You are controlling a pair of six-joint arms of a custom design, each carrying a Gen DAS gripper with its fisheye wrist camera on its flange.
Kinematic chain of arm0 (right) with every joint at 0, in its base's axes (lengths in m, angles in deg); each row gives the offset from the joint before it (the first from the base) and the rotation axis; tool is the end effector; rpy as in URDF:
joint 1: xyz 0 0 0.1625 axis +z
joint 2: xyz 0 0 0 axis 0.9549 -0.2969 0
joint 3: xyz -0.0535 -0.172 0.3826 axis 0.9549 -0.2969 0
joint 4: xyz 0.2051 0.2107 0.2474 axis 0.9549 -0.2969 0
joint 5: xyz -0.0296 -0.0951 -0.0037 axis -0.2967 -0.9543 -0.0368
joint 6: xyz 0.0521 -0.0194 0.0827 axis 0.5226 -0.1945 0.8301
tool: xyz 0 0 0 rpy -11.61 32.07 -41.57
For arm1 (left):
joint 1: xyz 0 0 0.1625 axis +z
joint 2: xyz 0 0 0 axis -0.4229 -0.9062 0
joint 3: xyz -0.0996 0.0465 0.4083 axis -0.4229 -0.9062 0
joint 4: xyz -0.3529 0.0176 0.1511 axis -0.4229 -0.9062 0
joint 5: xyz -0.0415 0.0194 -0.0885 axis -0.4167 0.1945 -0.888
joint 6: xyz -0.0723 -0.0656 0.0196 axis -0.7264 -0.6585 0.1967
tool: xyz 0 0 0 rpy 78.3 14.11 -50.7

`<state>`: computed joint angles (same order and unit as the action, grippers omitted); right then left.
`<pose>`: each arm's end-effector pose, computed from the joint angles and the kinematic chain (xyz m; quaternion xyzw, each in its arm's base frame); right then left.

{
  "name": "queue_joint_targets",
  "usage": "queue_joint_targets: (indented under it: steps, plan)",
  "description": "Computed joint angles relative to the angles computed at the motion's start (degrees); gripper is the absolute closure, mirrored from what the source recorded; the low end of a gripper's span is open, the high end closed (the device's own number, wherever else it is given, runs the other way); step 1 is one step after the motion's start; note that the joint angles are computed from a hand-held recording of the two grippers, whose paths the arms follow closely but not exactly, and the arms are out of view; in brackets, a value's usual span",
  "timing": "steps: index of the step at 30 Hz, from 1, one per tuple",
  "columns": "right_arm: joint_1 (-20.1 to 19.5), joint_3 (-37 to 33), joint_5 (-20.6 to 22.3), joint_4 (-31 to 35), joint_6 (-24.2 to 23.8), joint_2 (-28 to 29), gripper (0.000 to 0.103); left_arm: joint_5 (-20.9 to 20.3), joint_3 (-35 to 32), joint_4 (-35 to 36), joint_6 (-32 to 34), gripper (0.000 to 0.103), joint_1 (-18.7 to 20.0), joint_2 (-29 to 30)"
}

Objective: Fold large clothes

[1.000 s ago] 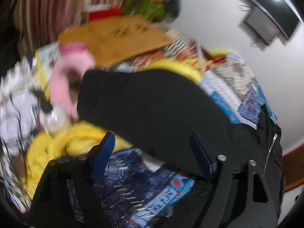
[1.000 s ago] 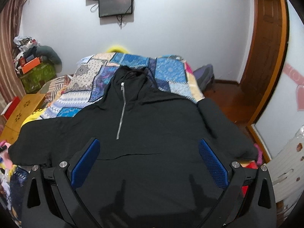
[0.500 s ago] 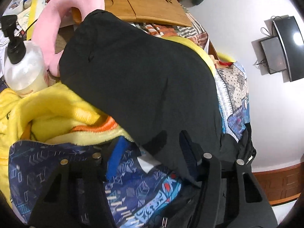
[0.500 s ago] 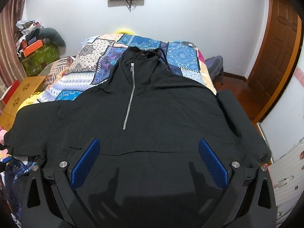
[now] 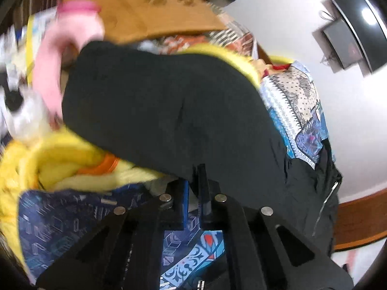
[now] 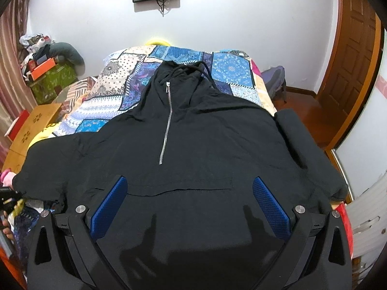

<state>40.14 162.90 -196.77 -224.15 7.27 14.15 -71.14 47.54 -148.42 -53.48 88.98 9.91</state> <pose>0.3075 -0.5843 0.2816 0.1114 -0.8438 0.3744 0.3680 -0.0829 -0.6313 0.3357 -0.2220 0.8754 -0.3933 0.1726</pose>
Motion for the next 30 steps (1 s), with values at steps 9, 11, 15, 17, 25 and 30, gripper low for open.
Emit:
queue_joint_targets:
  steps: [9,11,15,17,25,30]
  plan:
    - [-0.47,2.76,1.16,-2.93,1.24,-2.29,0.0,-3.39,-10.57,-8.28,23.41,0.102,-6.7,6.46]
    - [-0.47,3.16,0.8,-4.11,0.45,-2.44,0.0,-4.42,-14.53,-7.37,27.28,0.102,-7.94,9.6]
    - [-0.84,4.42,0.8,-5.46,0.0,-3.34,0.0,-9.83,-20.15,-4.06,30.89,0.102,-9.28,15.16]
    - [-1.29,5.2,1.24,-5.88,0.23,-4.0,0.0,-13.28,-23.25,-1.05,31.09,0.102,-9.29,18.16]
    - [-3.0,7.08,2.06,-3.62,2.9,-5.6,0.0,-23.27,-28.41,12.13,30.29,0.102,-9.57,27.28]
    - [-3.21,7.42,1.84,-2.6,3.63,-5.89,0.0,-23.54,-29.1,17.43,28.43,0.102,-8.79,30.09]
